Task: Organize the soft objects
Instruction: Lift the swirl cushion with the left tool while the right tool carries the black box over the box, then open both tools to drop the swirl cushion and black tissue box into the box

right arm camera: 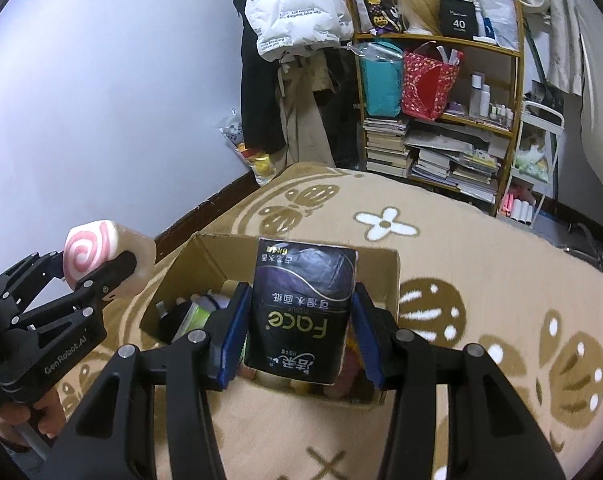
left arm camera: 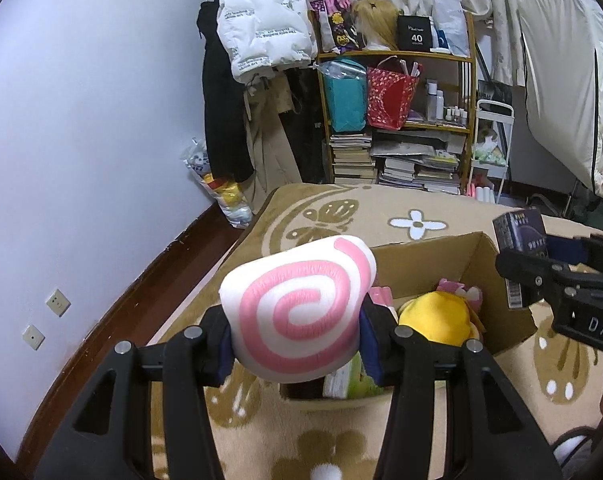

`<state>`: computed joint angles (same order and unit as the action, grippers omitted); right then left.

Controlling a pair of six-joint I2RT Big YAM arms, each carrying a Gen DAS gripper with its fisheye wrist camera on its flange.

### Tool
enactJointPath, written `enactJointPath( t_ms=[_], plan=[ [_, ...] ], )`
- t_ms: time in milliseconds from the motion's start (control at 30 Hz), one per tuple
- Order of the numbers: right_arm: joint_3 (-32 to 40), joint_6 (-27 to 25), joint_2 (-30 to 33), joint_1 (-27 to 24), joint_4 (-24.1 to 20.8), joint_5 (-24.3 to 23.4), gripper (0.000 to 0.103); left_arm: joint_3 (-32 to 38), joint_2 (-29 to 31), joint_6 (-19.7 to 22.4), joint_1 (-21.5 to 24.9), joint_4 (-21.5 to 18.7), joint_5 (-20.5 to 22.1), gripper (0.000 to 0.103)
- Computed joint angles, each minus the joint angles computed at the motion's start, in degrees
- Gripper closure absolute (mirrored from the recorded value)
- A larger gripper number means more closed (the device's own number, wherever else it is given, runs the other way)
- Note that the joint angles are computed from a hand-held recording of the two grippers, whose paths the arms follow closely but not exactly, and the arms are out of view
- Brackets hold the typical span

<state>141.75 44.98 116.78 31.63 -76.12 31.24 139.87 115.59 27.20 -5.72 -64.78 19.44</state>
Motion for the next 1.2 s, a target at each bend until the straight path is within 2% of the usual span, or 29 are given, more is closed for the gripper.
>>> enactJointPath(
  t_ms=[100,167,300,533,667,733,800,933,1067,1100,1133,1200],
  plan=[
    [1.82,-1.05,1.18,-0.88,-0.40,-0.48,0.051,1.34,1.44,0.96,-0.71,-0.08,-0.57,0.054],
    [1.14,-1.91,1.14,-1.48,0.83,-1.06,0.051,1.78,2.19,1.27,-1.01,0.05,-0.85,0.054],
    [-0.17,-2.35,1.31,-2.61,2.43,-3.49,0.051,6.74,5.70,1.55,-1.41,-3.70,0.05,0.054],
    [-5.08,-1.91,0.53,-3.60,6.56,-7.45,0.051,9.07,8.57,2.64,-2.15,-6.74,-0.50,0.053],
    [-7.27,-0.45,0.42,-3.98,7.48,-9.22,0.050,6.52,7.96,3.33,-2.50,-5.03,-2.58,0.052],
    [-8.64,-0.23,0.15,-4.05,8.56,-10.40,0.049,7.77,8.66,2.95,-2.47,-6.09,-2.53,0.050],
    [-7.67,-0.27,1.05,-3.93,7.51,-10.11,0.049,9.50,9.64,2.34,-2.36,-7.37,-2.32,0.047],
    [-9.29,0.95,0.85,-4.00,8.59,-11.10,0.049,8.79,9.39,2.08,-2.00,-6.83,-1.81,0.043],
    [-9.55,1.55,0.81,-3.84,7.75,-10.56,0.049,9.99,9.92,1.60,-2.01,-7.54,-2.18,0.041],
    [-9.43,1.84,0.85,-3.82,7.58,-10.19,0.045,10.19,9.98,1.65,-1.96,-7.77,-2.03,0.040],
    [-10.12,2.25,0.38,-3.76,8.09,-9.87,0.037,10.42,10.05,1.72,-1.93,-8.01,-1.96,0.039],
    [-11.16,2.78,-0.38,-3.67,8.97,-9.46,0.031,10.50,9.97,1.80,-1.90,-8.24,-2.27,0.034]
  ],
)
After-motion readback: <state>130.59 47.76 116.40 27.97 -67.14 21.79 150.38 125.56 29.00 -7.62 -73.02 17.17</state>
